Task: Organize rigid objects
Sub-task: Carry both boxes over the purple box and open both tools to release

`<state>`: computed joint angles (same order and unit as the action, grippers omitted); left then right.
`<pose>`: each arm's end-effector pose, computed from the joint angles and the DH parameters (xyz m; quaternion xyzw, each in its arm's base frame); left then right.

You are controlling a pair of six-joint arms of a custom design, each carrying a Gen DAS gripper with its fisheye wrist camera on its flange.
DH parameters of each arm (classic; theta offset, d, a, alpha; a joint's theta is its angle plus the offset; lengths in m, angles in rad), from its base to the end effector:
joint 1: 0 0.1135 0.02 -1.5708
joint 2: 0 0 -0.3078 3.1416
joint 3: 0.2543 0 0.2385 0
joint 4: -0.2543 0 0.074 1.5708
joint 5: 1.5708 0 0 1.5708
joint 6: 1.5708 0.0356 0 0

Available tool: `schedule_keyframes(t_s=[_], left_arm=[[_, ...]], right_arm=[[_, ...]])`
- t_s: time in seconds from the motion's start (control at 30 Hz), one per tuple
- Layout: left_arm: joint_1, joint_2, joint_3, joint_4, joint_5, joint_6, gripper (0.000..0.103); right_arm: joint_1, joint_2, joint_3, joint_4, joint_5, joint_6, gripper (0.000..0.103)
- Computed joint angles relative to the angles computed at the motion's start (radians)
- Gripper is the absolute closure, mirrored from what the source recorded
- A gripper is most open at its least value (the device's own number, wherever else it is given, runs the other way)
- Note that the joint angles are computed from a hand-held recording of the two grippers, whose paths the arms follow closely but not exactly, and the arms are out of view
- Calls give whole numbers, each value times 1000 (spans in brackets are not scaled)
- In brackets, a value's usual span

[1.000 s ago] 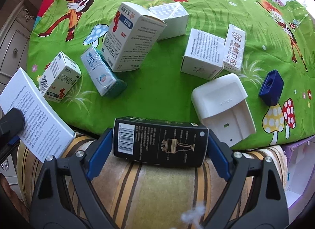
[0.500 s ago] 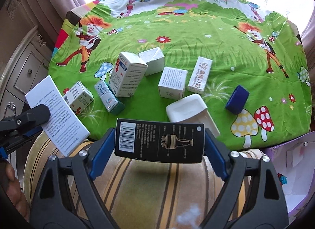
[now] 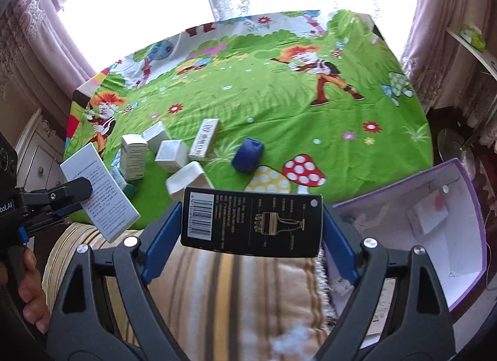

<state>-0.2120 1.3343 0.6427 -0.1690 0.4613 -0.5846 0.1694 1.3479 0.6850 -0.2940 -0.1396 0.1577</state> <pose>0.2244 -0.0645 0.2314 -0.0910 0.9117 -0.3289 0.2288 0.2296 0.0443 0.2296 -0.0266 0.9508 0.1147 0.2866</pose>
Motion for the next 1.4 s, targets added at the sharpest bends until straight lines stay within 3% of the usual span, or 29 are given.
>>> schedule_keyframes(t_s=[0.27, 0.6, 0.93, 1.03, 1.13, 1.4], left_arm=[[-274, 166, 140, 35, -88, -64, 65], [-514, 410, 395, -39, -163, -35, 65], [-644, 665, 713, -188, -230, 54, 65], [-657, 715, 772, -208, -242, 70, 58], [-660, 727, 776, -198, -251, 54, 42], [-661, 647, 678, -126, -313, 89, 41]], right_arm=[[-454, -59, -77, -4, -87, -252, 15], [-898, 115, -80, 90, -174, -479, 15], [-992, 256, -63, 189, -184, -525, 15], [-1003, 292, -47, 189, -190, -526, 15], [-1026, 308, -45, 209, -207, -507, 14], [-1052, 311, -44, 223, -213, -538, 14]])
